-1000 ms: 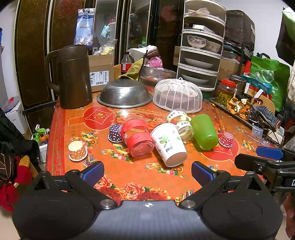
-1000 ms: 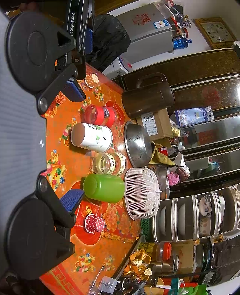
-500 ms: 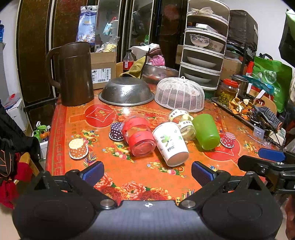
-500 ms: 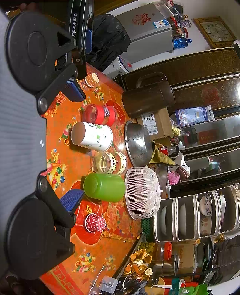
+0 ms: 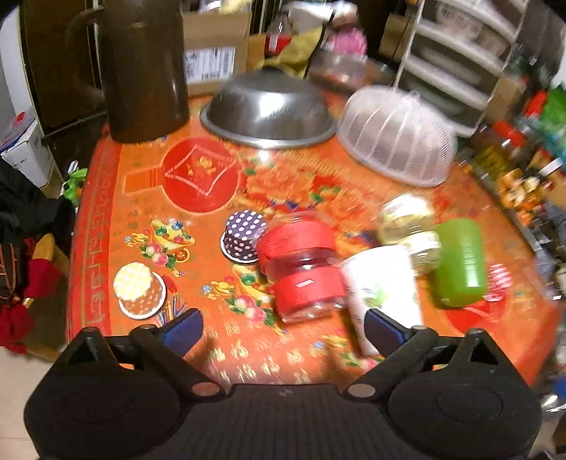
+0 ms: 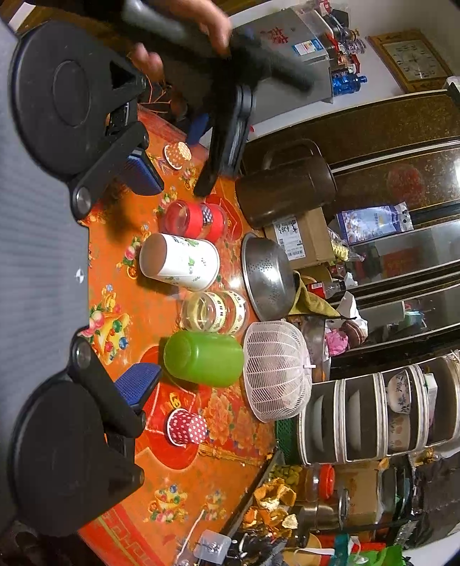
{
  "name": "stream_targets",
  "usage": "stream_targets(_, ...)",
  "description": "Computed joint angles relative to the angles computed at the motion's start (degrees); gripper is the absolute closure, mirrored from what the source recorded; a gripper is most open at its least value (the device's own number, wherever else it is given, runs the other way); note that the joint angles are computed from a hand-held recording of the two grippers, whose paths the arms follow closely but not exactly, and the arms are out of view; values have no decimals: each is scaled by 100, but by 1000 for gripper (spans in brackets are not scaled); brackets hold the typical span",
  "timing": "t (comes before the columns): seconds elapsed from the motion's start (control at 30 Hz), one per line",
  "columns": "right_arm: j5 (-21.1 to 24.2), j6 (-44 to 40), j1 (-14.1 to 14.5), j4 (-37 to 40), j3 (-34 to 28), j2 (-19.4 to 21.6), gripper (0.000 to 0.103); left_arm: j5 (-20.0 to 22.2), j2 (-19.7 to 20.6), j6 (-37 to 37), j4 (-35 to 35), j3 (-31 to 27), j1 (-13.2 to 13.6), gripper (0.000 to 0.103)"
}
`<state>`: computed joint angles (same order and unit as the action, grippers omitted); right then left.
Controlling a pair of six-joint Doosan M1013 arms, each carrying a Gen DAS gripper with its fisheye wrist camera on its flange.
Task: Flip cup upright
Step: 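Reach the left gripper to the red banded cup lying sideways and grasp it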
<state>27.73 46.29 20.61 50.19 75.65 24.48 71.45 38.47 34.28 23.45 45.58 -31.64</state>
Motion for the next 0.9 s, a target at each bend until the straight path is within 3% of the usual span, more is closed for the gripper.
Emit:
stream_targets(0.2,94,-99,-77,194,48,-1,1,-28,218,29,-357,-224,136,9)
stream_targets(0.7,302,-254,-191,552,44,54,1,567,735,34,-422,-1049,198,11)
stream_targets(0.9,359,-260,-197,584,28,74,1,630,802,74,-431,-1121,206,18)
